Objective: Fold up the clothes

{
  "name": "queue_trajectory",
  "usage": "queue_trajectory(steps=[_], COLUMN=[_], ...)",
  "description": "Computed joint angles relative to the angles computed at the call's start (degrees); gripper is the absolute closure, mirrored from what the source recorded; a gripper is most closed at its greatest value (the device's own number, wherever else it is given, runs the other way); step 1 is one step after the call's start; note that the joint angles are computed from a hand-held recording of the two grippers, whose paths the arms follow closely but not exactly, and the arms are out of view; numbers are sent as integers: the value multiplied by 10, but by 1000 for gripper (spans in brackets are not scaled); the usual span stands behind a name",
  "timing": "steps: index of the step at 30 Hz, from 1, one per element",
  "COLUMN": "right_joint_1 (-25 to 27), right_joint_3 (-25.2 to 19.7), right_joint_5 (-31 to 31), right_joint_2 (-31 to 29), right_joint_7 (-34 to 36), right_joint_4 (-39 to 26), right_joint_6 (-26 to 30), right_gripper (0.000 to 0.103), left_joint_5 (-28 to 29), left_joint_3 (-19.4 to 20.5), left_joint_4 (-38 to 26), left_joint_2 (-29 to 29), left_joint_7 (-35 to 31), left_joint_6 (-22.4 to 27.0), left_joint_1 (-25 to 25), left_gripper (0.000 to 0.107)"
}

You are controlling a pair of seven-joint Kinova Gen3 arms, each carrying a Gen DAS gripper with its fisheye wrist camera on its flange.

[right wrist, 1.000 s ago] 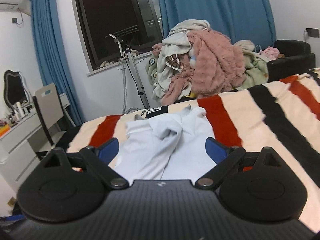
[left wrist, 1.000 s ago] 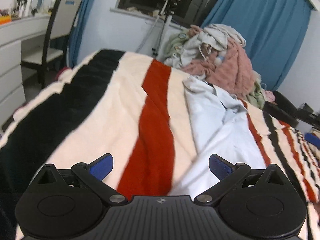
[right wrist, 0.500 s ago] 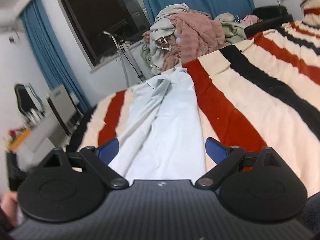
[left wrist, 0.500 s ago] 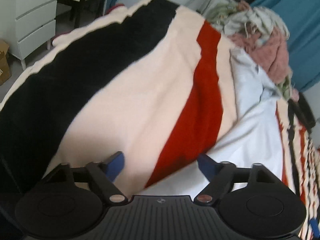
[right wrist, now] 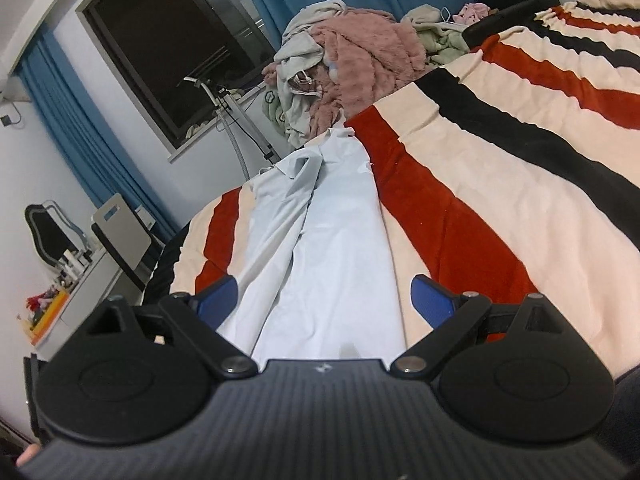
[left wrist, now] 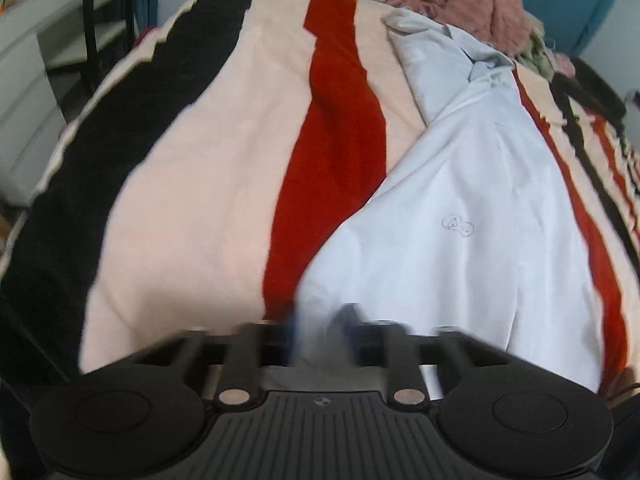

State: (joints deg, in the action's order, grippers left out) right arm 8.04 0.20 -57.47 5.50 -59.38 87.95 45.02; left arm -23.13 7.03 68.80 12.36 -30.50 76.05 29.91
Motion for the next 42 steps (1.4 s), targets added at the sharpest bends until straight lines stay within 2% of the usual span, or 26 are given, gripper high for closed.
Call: queue_trajectory(steps=[5, 8, 12, 13, 15, 17, 20, 23, 25, 26, 27, 29, 31, 33, 34, 35, 37, 39, 40, 42], right_joint_1=[2, 5, 7, 8, 16, 26, 42, 54, 62, 66, 68, 66, 68, 52, 45, 40, 33, 25, 21, 17], right_joint_3=[3, 5, 7, 8, 10, 12, 14, 10, 5, 2, -2, -11, -23, -22, -23, -25, -30, -35, -37, -45], right_joint_5=[3, -3, -1, -1, -9, -17, -22, -9, 3, 9, 17, 41, 58, 97, 118, 135, 159, 181, 192, 205], right_joint_2=[-1, -2, -1, -1, 5, 13, 24, 45, 62, 71, 79, 93, 104, 120, 128, 138, 151, 160, 167, 182], right_joint_7=[-7, -11, -31, -35, -28, -28, -46, -77, -100, -111, -118, -136, -150, -189, -209, -231, -260, -278, -286, -298], right_joint_4=[-1, 0, -2, -4, -13, -25, -40, -66, -87, -98, -110, -132, -147, -175, -190, -207, -228, -245, -256, -277], right_joint_6=[2, 3, -2, -2, 10, 23, 41, 88, 125, 143, 160, 187, 209, 240, 256, 274, 294, 309, 320, 349], right_gripper=[8, 8, 8, 8, 8, 8, 8, 8, 8, 8, 8, 9, 10, 29, 39, 44, 46, 46, 46, 46], left_joint_5=[-117, -186, -233, -227, -192, -149, -79, -9, 38, 61, 84, 131, 165, 174, 169, 164, 154, 169, 187, 234], left_joint_3=[-52, -69, -36, -18, -7, 26, 53, 38, 52, 60, 58, 49, 36, 35, 37, 28, -1, 11, 10, 40], left_joint_4=[-14, -21, -45, -56, -74, -85, -82, -61, -32, -18, 0, 35, 58, 83, 94, 107, 130, 139, 143, 138], left_joint_2=[-3, -9, -3, 5, 20, 38, 61, 67, 54, 48, 34, 4, -22, -45, -54, -63, -77, -70, -66, -52], left_joint_7=[-4, 2, 3, 5, 3, -1, -17, -36, -46, -52, -62, -81, -93, -74, -54, -30, 14, 28, 22, -13], left_joint_6=[24, 29, 4, -5, -35, -62, -100, -128, -159, -173, -195, -232, -254, -271, -279, -284, -293, -294, -294, -291], left_joint_1=[129, 208, 247, 240, 232, 198, 156, 137, 100, 80, 67, 49, 31, 8, -3, -5, -1, -32, -45, -89], left_gripper=[102, 102, 102, 102, 102, 102, 102, 101, 93, 86, 73, 56, 46, 37, 36, 35, 34, 33, 33, 34])
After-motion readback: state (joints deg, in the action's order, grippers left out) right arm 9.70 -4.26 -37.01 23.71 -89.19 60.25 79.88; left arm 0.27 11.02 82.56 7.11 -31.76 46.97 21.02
